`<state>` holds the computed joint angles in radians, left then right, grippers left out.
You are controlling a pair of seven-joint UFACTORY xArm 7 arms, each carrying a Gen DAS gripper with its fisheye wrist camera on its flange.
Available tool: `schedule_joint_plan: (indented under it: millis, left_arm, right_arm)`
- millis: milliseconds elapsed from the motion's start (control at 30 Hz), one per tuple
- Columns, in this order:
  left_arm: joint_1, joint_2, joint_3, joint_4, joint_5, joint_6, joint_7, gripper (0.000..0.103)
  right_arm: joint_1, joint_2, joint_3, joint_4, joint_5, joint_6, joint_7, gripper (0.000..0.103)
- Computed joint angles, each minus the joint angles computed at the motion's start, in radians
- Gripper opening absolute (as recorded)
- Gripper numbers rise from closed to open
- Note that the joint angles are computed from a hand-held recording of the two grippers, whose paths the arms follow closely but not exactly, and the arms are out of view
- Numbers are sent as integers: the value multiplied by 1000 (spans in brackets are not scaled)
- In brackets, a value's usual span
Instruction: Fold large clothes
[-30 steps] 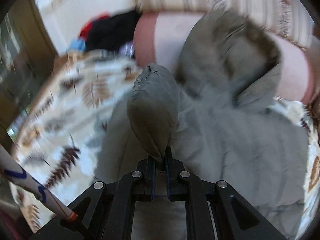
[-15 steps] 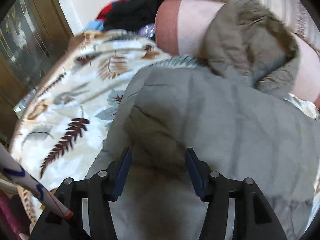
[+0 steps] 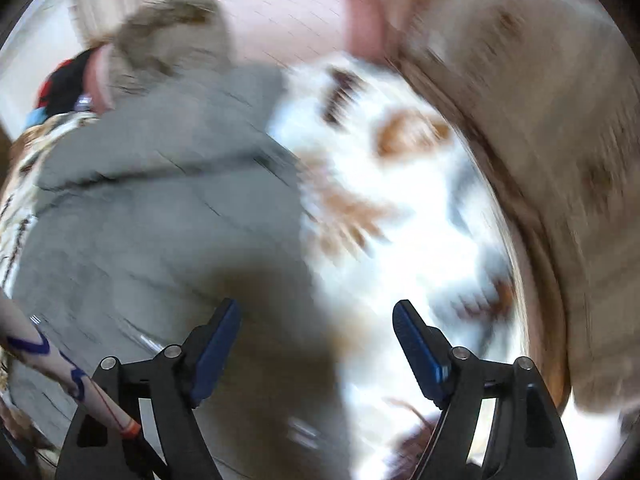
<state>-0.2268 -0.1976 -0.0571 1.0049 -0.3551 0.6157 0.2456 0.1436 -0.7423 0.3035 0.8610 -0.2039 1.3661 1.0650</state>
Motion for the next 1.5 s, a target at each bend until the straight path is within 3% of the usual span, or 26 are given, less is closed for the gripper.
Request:
schedule_joint_plan:
  millis: [100,167,200,233,267,300,367,467,500,567,667,700,800,933,1133,1267,1333,1433,1500]
  left_arm:
    - [-6,55,13,43,-48,99,42,85]
    - [1,79,-3,57,-31,127,23,85]
    - [-1,79,-7,55,-43,131,34,83]
    - [-2,74,-14,53,-39,137,32,70]
    - [-2,70,-20,54,-27,150,23,58]
    - [-3,61,-23,54,-22,165,18,53]
    - [-6,35,-29,42,-9,185,2,42]
    - [-10,-17,-27,9,3,217,-14,40]
    - [-12,-27,-30,0,12,223,-25,40]
    - [-7,-46,-46,-20,74,202,-66,52]
    - [-9,-71,-44,-11,122,202,-89,54]
    - [-11,-90,-36,-11,119,197,-79,55]
    - [-25,-131,-4,-9,72,169,-23,66]
    - [-43,-88,6,54,15,128,9,71]
    - [-57,108,-37,225,-31,49,-18,75]
    - [-54,247,-67,320,13,-29,-48,75]
    - [-50,316,-74,363,46,-56,-68,75]
    - [-32,383,-86,392,59,-92,-60,75]
    - [-1,398,-106,385,-5,-94,0,75]
  right_arm:
    - [42,-138,-36,-156,91,-52,39,83]
    - [147,-206,-112,-263,105,-175,121,83]
    - [186,-218,-138,-296,101,-231,154,74]
    - [185,-224,-139,-314,112,-272,155,63]
    - [192,-231,-152,-337,129,-325,143,41]
    - [196,-230,-158,-340,133,-340,137,31]
    - [195,-232,-155,-329,143,-334,131,23]
    - [198,-268,-132,-313,145,-276,120,20]
    - [196,-278,-123,-312,145,-254,122,20]
    - [194,-286,-98,-324,144,-242,134,22]
    - [135,-246,-29,-252,109,-147,124,42]
    - [143,-219,-22,-215,70,-111,143,43]
    - [111,-160,30,-88,6,-48,120,57]
    - [83,-45,46,38,-46,-118,69,63]
    - [112,258,-18,235,-63,-287,13,64]
    - [76,499,-19,448,-100,-315,-47,65]
    - [126,641,-82,600,-138,-289,-74,65]
    - [86,875,-83,897,-164,-234,-124,67]
    - [132,1023,-169,1107,-151,-206,-160,71]
